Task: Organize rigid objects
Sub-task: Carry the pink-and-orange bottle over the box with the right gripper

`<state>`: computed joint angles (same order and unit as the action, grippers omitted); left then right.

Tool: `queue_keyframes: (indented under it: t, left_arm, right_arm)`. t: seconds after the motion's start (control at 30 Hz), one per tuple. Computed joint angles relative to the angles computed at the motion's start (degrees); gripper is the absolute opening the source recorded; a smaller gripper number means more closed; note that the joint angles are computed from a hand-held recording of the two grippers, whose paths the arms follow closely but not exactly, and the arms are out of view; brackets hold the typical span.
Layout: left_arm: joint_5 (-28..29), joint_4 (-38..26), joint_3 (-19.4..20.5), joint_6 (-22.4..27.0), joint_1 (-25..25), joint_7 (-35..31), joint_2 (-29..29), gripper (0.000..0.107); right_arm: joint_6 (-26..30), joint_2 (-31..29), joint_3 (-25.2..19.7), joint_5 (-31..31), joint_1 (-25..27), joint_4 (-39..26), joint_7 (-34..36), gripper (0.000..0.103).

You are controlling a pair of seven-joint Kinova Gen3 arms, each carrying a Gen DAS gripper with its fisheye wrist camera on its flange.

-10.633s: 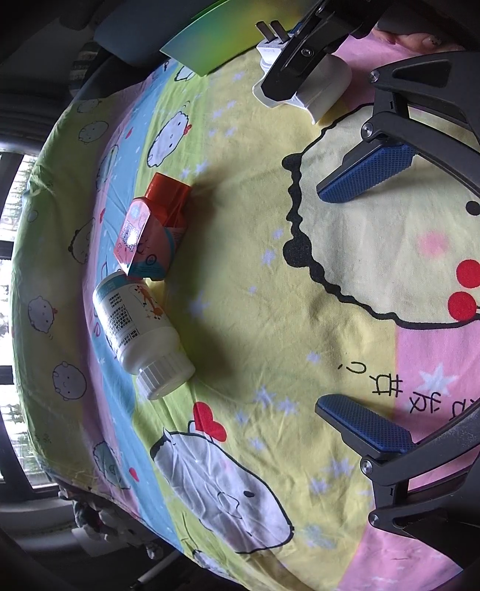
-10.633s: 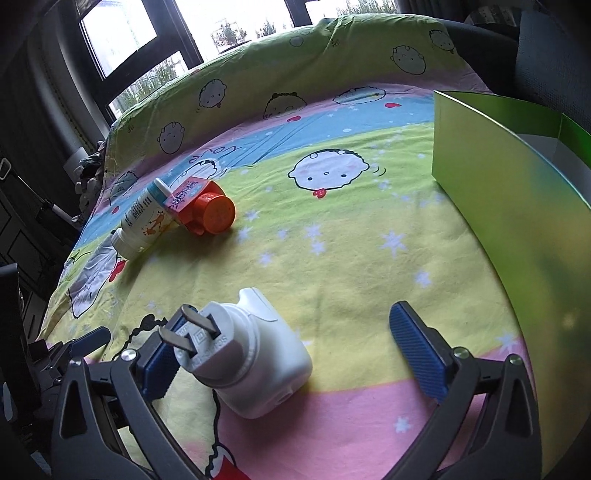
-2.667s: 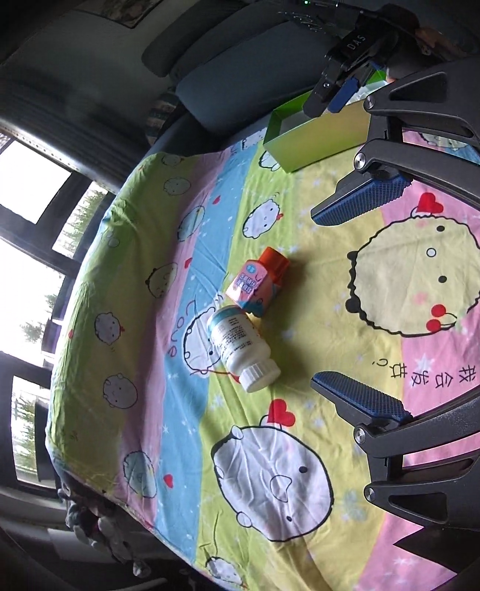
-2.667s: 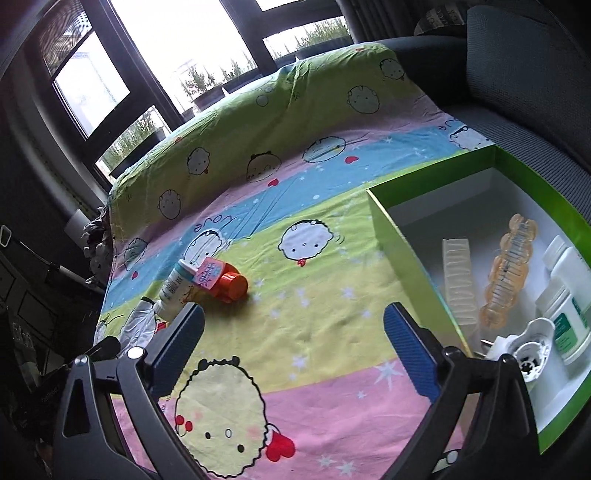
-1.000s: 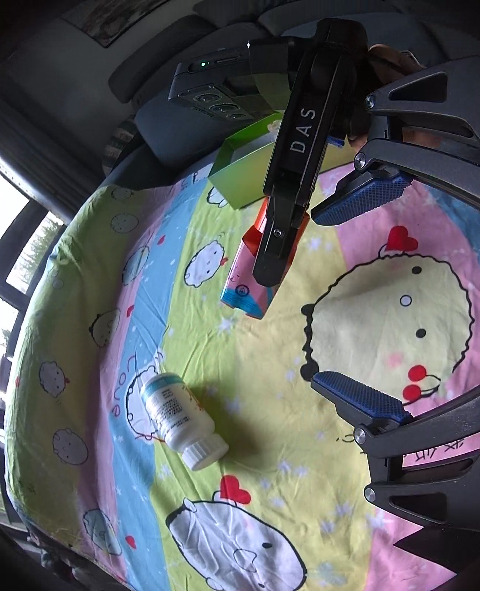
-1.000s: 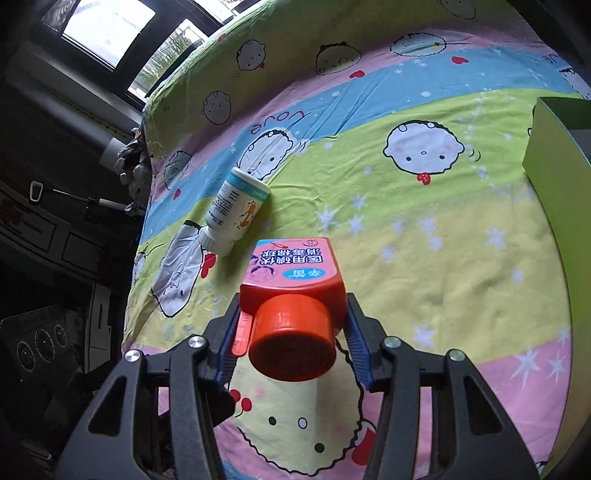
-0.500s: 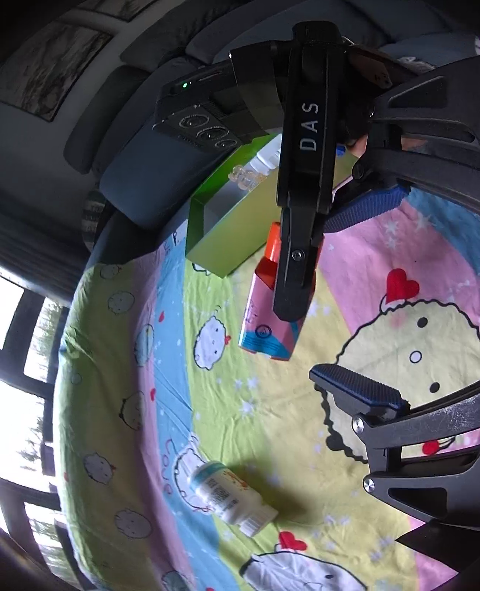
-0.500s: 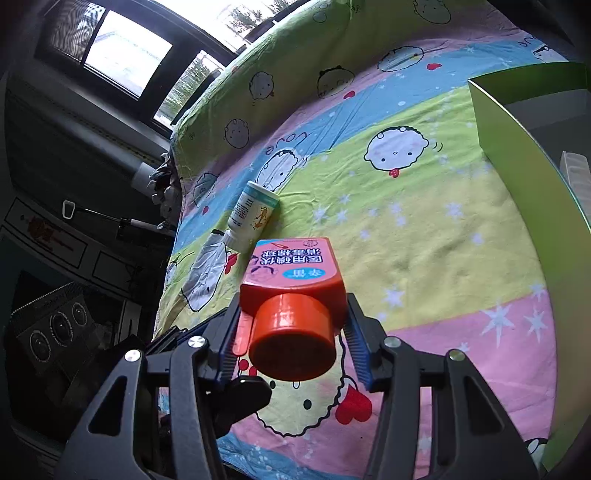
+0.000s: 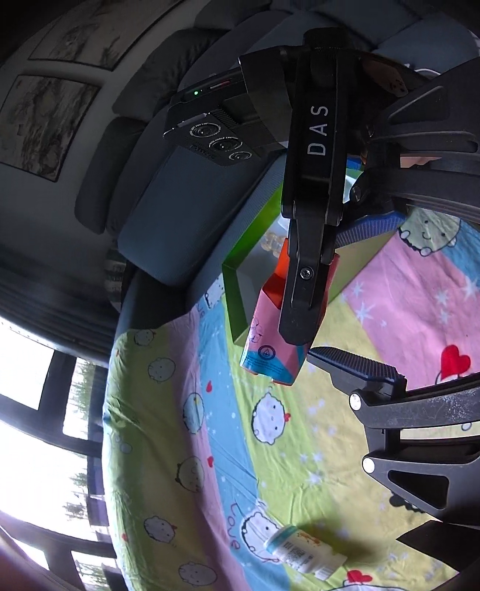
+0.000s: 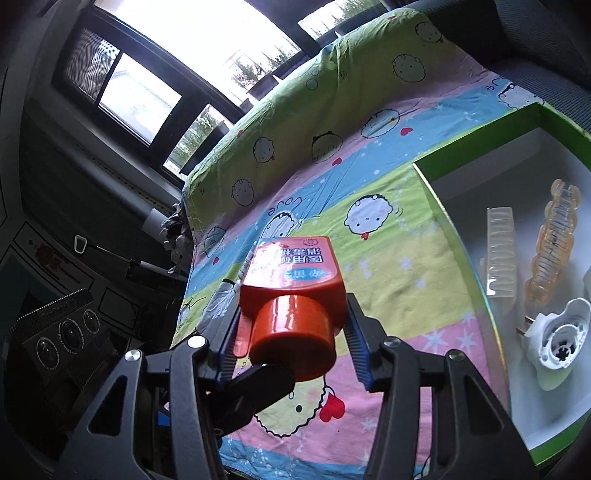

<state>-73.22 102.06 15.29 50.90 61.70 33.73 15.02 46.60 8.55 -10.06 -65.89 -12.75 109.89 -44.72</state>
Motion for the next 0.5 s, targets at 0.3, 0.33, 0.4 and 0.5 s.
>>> queue_keyframes:
  t: [0.3, 0.33, 0.4, 0.5]
  left_arm:
    - [-0.53, -5.48, -2.47, -8.26, -2.05, -6.32, 3.29, 0.056]
    - [-0.43, -6.02, -2.94, -9.37, -2.12, -7.0, 3.68, 0.056]
    - [-0.64, -6.49, -4.08, -12.82, -2.56, -7.65, 4.32, 0.056]
    - [0.11, -7.23, -5.79, -18.0, -3.39, -8.35, 5.43, 0.056]
  right_arm:
    - [0.83, -1.82, 3.21, -3.26, 4.36, 2.27, 1.4, 0.051]
    - [0.99, -1.94, 3.57, -3.4, 4.79, 2.43, 1.36, 0.051]
    - [-0.1, -2.34, 3.98, -2.65, 4.97, 2.63, -0.15, 0.051]
    - [-1.1, -2.34, 4.58, -0.83, 5.38, 2.55, -2.92, 0.051]
